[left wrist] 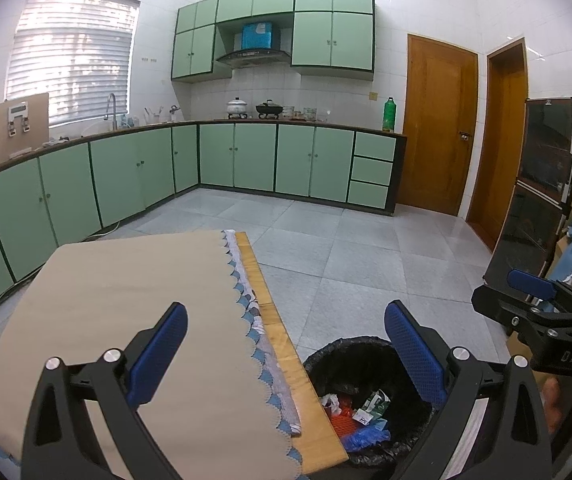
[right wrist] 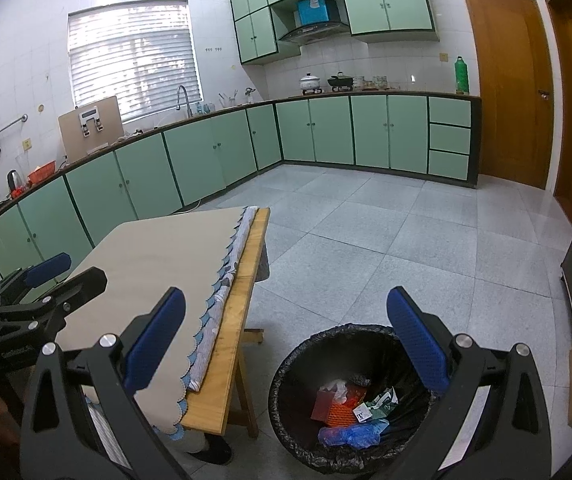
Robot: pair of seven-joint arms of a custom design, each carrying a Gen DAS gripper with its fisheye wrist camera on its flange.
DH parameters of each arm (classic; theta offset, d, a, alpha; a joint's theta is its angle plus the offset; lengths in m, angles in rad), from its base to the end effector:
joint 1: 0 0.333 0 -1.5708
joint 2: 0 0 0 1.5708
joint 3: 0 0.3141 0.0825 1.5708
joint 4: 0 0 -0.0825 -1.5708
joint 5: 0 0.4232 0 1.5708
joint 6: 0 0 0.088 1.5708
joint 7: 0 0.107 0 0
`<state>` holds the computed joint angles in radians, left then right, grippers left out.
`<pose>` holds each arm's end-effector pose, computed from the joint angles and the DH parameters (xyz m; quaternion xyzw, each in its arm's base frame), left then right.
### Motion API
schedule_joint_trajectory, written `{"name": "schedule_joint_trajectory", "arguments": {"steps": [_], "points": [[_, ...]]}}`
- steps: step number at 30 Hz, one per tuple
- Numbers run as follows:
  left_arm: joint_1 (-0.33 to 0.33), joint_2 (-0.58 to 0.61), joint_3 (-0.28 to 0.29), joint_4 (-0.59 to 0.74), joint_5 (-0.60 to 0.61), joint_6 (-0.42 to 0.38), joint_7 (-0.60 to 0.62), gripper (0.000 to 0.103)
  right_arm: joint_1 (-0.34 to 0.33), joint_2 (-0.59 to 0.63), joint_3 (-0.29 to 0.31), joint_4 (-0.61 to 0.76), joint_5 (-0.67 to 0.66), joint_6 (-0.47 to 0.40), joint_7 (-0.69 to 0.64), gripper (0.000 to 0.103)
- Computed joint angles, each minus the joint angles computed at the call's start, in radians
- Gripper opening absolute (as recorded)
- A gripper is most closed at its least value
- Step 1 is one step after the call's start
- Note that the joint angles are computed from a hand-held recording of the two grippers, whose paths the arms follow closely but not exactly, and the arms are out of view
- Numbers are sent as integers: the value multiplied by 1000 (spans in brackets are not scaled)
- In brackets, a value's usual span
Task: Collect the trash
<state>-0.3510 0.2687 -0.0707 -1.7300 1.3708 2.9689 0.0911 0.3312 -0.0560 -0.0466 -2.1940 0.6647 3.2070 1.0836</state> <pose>0.6109 -0.3425 0.4774 -0.5405 0.6550 -0.4231 0.3159 0.5841 0.1095 0.5019 -0.6358 0.5850 -0.2790 0.4192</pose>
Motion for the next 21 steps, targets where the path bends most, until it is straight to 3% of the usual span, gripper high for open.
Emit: {"name": "schedule_joint_trajectory", "arguments": {"steps": [21], "points": [[3, -9, -1, -12, -11, -6, 0, 97, -34, 17, 34, 12, -56, -7, 49, 98]]}}
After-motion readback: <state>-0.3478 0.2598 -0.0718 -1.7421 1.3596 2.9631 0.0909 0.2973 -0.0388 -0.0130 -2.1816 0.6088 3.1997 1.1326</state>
